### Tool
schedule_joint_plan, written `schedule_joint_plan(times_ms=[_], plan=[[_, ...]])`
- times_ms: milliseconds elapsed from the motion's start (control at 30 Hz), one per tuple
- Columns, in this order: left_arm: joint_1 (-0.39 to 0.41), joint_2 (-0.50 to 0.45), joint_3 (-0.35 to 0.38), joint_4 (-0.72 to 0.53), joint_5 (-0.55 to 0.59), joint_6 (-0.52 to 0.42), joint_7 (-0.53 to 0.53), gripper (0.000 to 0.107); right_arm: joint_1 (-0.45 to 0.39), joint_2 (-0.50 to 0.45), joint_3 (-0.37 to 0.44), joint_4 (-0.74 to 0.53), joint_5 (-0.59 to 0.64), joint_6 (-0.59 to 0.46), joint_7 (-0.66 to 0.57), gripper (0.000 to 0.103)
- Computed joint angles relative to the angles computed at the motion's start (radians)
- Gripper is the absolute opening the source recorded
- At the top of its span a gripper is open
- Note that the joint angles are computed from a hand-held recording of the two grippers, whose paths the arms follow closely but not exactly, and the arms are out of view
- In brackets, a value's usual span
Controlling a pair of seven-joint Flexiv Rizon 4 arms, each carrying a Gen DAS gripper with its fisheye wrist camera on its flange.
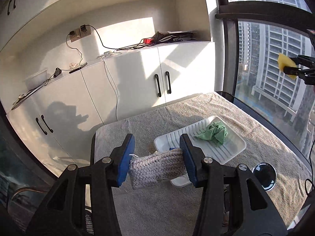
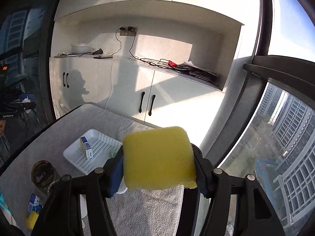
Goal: Organize soft objects
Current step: 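Lift the rope and sponge and carry both over the white tray, then release the rope onto the box with the left gripper while the right drops the sponge on the cloth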
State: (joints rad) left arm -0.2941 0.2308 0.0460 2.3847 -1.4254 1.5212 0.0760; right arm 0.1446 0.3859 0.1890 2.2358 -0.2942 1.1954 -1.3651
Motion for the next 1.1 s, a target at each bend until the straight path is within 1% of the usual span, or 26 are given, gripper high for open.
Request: schedule_joint_plan(times_ms=[167, 267, 300, 400, 500, 667, 700, 867, 933, 1033, 1100], plan=[[0.01, -0.108, -0.027, -0.071, -0.01, -0.034, 0.026, 0.045, 0.013, -0.13, -0.015, -0.095, -0.035, 0.012, -0.022, 0.064], [0.045, -0.171, -0.032, -0.1, 0.058, -0.102, -0.024, 0.046, 0.031, -0.202, -0.024, -0.134, -0.028, 0.022, -0.044, 0.064], [0.062, -0.192, -0.032, -0.106, 0.105, -0.133, -0.057, 0.046, 0.039, -0.224, -0.029, -0.144, -0.014, 0.023, -0.056, 0.064], [0.093, -0.257, -0.05, -0.12, 0.168, -0.169, -0.088, 0.046, 0.066, -0.298, -0.034, -0.17, 0.025, 0.029, -0.102, 0.064], [0.112, -0.316, -0.076, -0.129, 0.18, -0.185, -0.073, 0.046, 0.092, -0.368, -0.026, -0.181, 0.067, 0.035, -0.161, 0.064], [0.146, -0.392, -0.112, -0.144, 0.193, -0.22, -0.057, 0.046, 0.124, -0.469, 0.004, -0.201, 0.171, 0.02, -0.287, 0.064], [0.151, -0.403, -0.12, -0.147, 0.183, -0.225, -0.047, 0.046, 0.128, -0.489, 0.012, -0.208, 0.196, 0.013, -0.311, 0.064], [0.155, -0.445, -0.15, -0.154, 0.084, -0.217, 0.047, 0.046, 0.148, -0.563, 0.03, -0.206, 0.213, 0.023, -0.341, 0.064], [0.141, -0.452, -0.167, -0.16, -0.042, -0.196, 0.156, 0.046, 0.153, -0.589, 0.033, -0.206, 0.213, 0.031, -0.344, 0.064], [0.115, -0.456, -0.154, -0.172, -0.131, -0.201, 0.217, 0.047, 0.164, -0.621, 0.031, -0.197, 0.195, 0.046, -0.331, 0.065], [0.082, -0.462, -0.15, -0.185, -0.231, -0.174, 0.306, 0.048, 0.176, -0.637, 0.021, -0.183, 0.161, 0.063, -0.308, 0.065]])
